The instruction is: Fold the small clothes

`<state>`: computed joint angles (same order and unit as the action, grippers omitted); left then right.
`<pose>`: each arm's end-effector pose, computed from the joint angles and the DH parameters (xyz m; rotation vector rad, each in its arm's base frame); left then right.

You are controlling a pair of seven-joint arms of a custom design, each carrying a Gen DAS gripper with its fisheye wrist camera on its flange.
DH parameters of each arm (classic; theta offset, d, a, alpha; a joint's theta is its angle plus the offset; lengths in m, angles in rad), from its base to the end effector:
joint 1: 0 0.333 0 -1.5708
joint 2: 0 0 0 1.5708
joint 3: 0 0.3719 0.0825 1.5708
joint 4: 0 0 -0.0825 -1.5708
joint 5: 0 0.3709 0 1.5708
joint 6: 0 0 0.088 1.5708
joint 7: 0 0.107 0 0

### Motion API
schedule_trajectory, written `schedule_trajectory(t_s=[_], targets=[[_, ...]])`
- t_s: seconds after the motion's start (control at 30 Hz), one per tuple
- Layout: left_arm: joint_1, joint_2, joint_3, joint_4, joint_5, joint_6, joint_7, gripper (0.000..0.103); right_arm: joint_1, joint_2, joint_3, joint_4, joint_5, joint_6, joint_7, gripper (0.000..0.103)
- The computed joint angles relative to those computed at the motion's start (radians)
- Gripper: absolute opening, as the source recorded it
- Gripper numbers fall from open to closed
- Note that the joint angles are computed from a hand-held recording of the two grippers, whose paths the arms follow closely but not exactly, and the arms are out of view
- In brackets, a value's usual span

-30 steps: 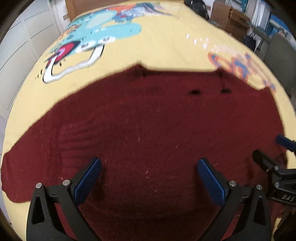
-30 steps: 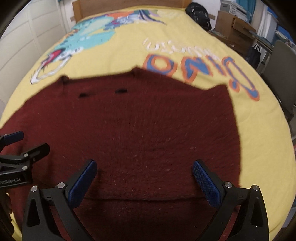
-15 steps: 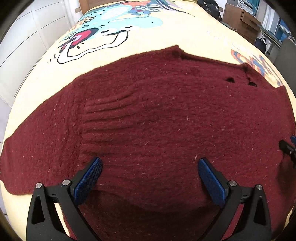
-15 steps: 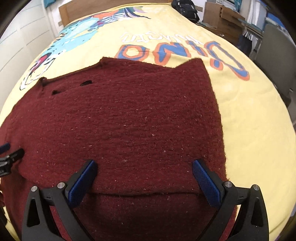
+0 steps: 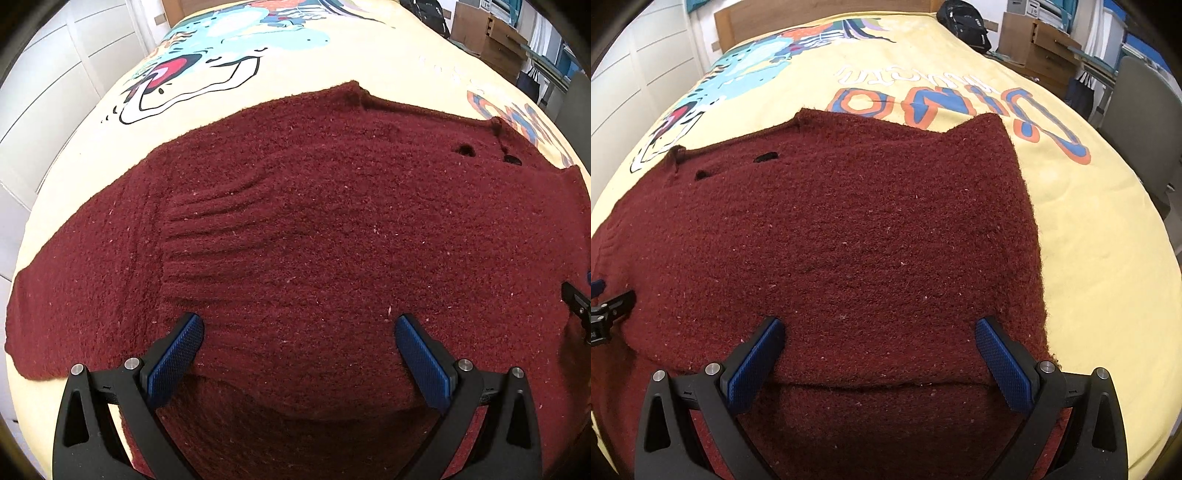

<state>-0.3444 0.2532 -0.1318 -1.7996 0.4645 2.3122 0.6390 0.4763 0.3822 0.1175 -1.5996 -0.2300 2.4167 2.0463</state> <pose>0.5880 -0.2844 0.4955 -2.1268 1.7514 -0.3222 0.5991 0.3861 0.5164 -2.1492 1.6891 -0.3483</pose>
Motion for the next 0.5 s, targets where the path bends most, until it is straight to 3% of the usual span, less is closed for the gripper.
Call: schedule_trajectory(t_s=[0.27,0.5], targets=[[0.025,-0.020,-0.007,0.007,-0.075,-0.015,0.071,0.102,0.000,-0.055,0.000,0.003,0.012,-0.043,0.006,0.103],[0.055,-0.142,-0.016,-0.095,-0.051,0.035,0.037,0.102,-0.003,-0.135,0.004,-0.039,-0.004,-0.061,0.029,0.103]])
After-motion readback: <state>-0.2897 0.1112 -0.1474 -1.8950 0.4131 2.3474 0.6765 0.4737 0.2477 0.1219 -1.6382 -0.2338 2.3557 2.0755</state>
